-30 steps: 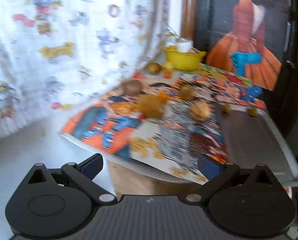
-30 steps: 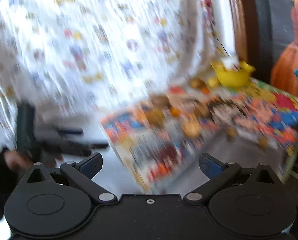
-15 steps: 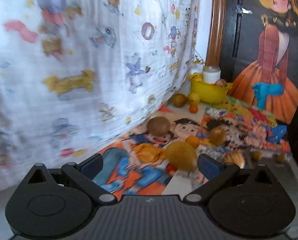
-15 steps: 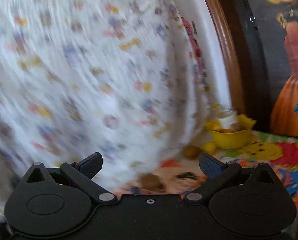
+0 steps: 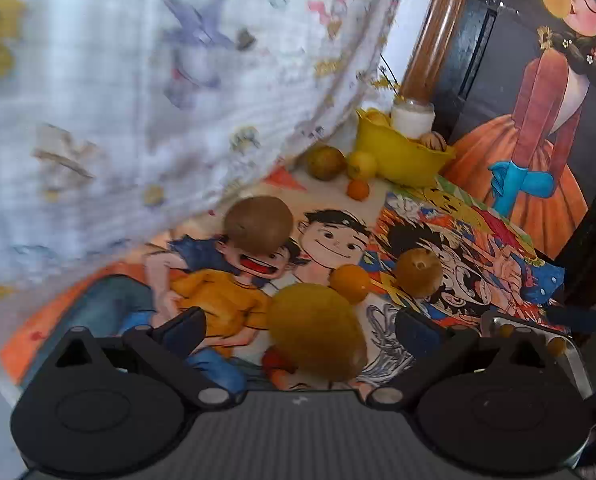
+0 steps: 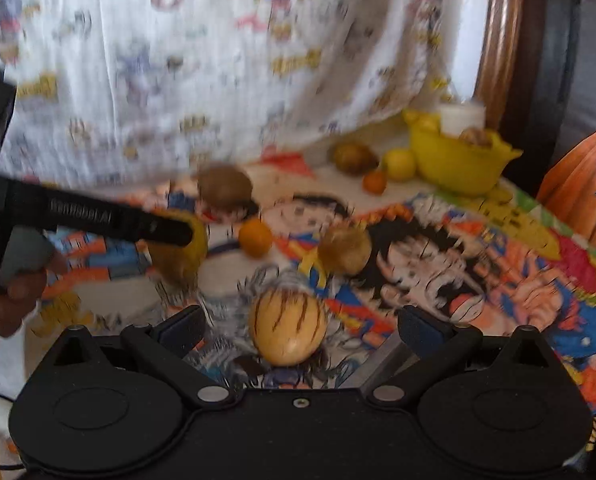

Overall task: Organize fruits
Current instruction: 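Grasp the yellow mango with the left tool while the right tool grasps the striped melon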

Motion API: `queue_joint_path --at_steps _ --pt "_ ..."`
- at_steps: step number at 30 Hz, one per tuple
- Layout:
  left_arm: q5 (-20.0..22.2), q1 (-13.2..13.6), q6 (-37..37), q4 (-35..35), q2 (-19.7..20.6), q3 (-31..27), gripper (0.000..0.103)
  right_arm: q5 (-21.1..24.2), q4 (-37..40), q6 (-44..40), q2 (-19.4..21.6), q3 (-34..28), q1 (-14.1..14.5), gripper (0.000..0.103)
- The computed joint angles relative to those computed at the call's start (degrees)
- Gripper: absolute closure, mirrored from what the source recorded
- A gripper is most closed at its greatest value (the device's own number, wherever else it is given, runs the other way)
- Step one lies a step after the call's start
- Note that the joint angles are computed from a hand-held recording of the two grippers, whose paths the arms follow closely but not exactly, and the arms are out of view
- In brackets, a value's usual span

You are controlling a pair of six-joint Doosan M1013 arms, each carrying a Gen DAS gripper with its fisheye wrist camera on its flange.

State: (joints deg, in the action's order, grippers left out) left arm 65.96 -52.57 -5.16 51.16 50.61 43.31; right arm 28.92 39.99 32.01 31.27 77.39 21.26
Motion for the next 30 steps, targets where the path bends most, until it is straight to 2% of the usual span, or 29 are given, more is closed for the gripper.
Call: queue_joint_path --at_steps 5,12,21,26,30 --pt "-0.33 0.86 2.89 -2.81 1.7 -2.44 0.0 0.93 -3.16 1.64 1.59 -1.16 0.44 0.01" --pt "-0.92 1.24 3.37 -3.09 2.36 -2.8 0.001 2.25 -2.75 1.42 2.96 -2.74 0.47 0.019" --pt "-0.9 1.33 4.32 -2.79 3.01 -3.44 0.012 4.05 -2.2 1.09 3.88 -3.6 0.51 0.03" --pt "1.91 1.02 7.69 -2.62 4.5 -6.11 0.019 4.54 -1.02 0.01 4.08 -3.63 0.44 0.032" --pt "3.8 0.87 9.56 -2.33 5.35 -7.65 0.027 4.45 -0.41 -0.26 4.22 -3.69 0.4 0.039"
